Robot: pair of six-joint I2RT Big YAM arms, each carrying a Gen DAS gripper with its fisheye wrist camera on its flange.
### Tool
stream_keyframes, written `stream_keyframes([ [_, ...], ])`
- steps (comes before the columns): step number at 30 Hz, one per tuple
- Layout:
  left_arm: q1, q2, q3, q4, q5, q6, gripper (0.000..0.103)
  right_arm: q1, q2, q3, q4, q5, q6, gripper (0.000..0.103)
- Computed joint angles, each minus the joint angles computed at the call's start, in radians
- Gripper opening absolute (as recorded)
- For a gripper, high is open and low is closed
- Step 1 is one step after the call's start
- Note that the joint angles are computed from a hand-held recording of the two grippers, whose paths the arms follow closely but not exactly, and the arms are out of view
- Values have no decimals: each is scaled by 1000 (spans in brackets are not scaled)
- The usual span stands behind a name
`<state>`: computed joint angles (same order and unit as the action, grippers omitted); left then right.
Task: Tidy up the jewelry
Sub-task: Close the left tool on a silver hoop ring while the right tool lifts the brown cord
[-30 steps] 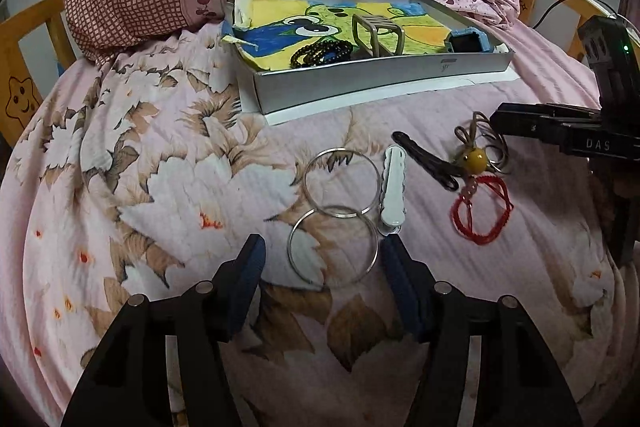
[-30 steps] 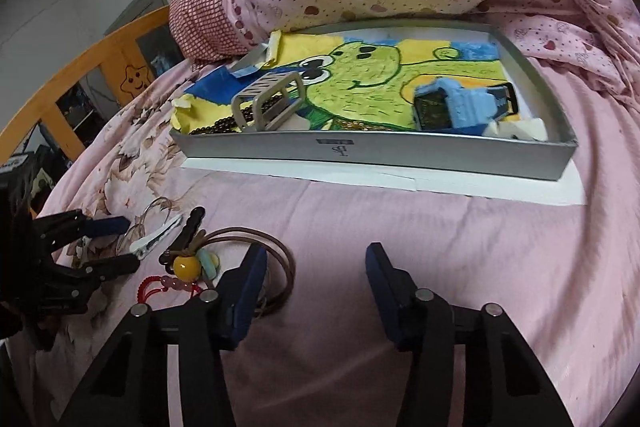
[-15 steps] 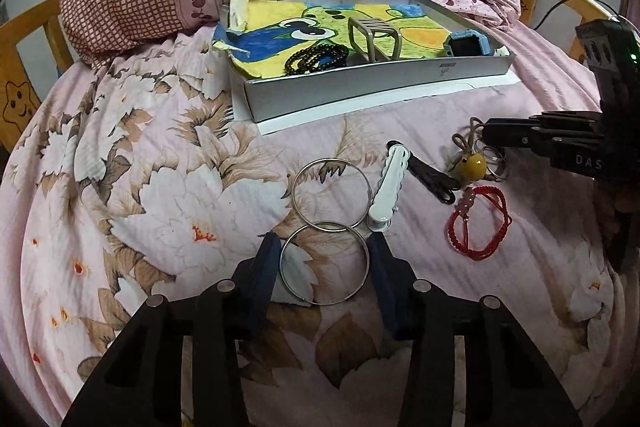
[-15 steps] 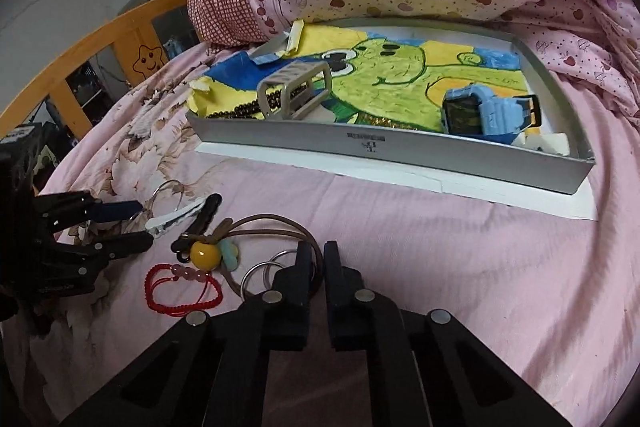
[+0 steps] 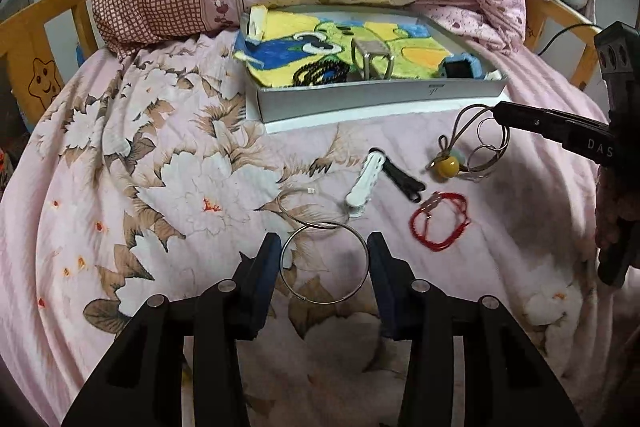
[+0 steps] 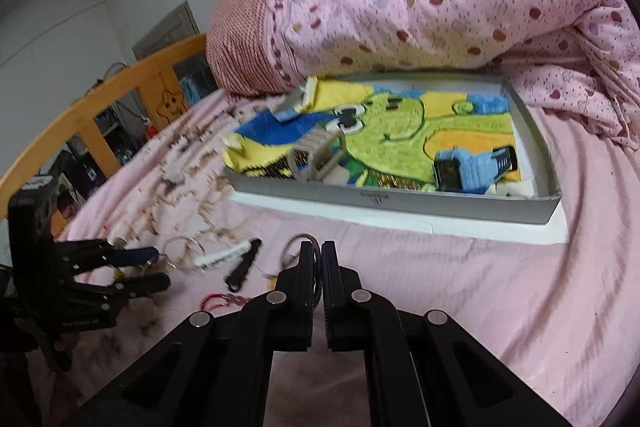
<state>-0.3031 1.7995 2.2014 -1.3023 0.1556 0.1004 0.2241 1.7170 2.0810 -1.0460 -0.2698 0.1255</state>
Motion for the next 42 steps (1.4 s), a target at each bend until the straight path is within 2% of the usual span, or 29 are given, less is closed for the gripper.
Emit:
stream_keyframes([
  [7,-16,-21,1,14,10,-17,38,-7,-17,20,-8,-34,23,4],
  [17,-31,-44,-29,26,19,-27,38,-33,-11,14,-87,-76,89,4],
  [20,-33,-45,-34,27,21,-29,38,-47,13,35,-156,-129,126,5],
  [28,-35,-46,-43,26,30,-34,38,-42,17,12,-268,-103,95,7],
  [34,-36,-46,-51,25,34,-37,38,-33,10,-2,-255,-60,74,6],
  [42,-35,-43,-29,25,43,-49,38,-18,-32,6,-118,-6,12,4],
])
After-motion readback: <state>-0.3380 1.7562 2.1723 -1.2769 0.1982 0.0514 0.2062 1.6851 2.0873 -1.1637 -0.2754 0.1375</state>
